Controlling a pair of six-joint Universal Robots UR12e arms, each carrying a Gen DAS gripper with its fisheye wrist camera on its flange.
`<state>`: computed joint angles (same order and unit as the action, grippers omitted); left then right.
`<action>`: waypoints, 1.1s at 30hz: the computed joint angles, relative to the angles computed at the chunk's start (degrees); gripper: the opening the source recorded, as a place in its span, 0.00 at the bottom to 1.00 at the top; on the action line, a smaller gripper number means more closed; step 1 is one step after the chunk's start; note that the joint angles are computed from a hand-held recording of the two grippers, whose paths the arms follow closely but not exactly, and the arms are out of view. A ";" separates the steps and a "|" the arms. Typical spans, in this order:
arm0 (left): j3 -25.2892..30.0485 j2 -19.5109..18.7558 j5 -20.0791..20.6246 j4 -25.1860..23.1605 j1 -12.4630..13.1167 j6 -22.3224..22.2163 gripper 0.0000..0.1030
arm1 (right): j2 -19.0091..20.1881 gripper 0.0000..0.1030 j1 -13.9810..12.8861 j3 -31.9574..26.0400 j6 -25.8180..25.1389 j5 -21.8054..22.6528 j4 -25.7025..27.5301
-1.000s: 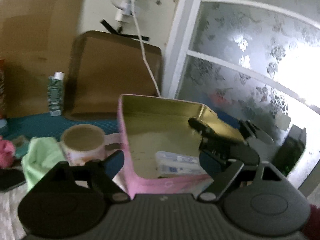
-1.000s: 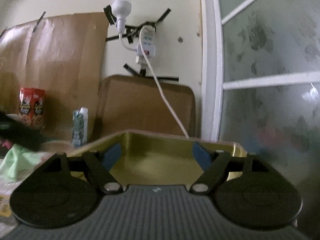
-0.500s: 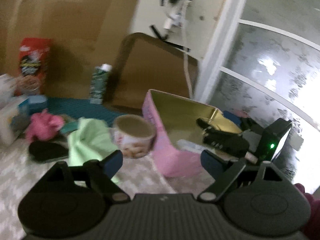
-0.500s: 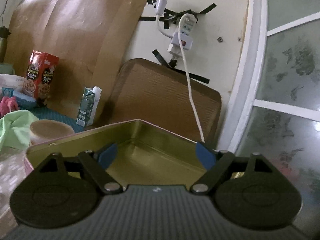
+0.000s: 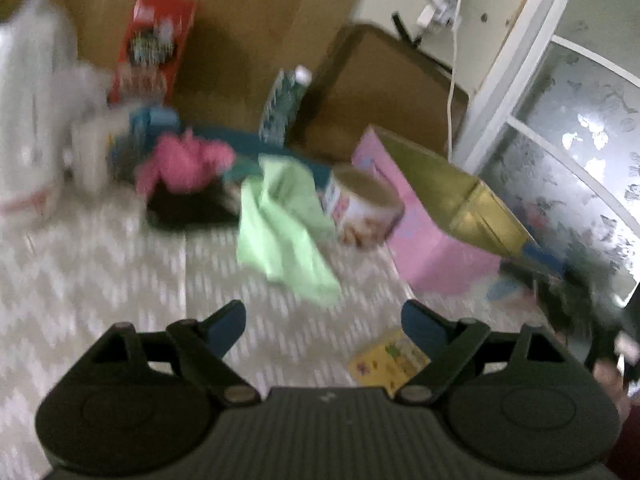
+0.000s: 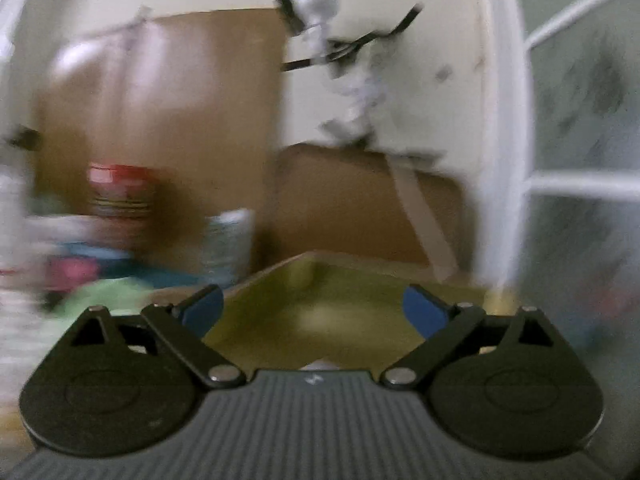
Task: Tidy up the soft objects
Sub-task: 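Move the left gripper back toward the yellow sticker card, then grasp the yellow sticker card with the left gripper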
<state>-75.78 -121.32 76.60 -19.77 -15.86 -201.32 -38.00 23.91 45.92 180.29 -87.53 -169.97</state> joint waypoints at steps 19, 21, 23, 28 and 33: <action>-4.45 0.97 -6.89 1.53 2.70 -1.47 0.74 | 4.31 0.53 4.27 -10.64 -6.50 14.56 27.30; -5.79 1.47 -6.66 3.50 3.56 -4.06 0.74 | 6.06 0.54 4.91 -13.67 -6.25 14.72 28.04; -6.99 2.08 -5.40 4.84 4.21 -6.19 0.74 | 7.53 0.55 5.34 -16.64 -6.74 15.70 29.65; -9.09 3.21 -5.26 8.33 5.63 -9.07 0.78 | 9.82 0.57 5.90 -21.58 -8.95 16.53 32.87; -7.36 2.42 -5.20 7.00 5.49 -8.02 0.78 | 11.62 0.73 5.91 -25.36 -7.72 15.09 35.50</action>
<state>-83.13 -118.90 71.40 -12.78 -10.37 -209.34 -26.38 29.82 20.55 172.56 -72.44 -134.47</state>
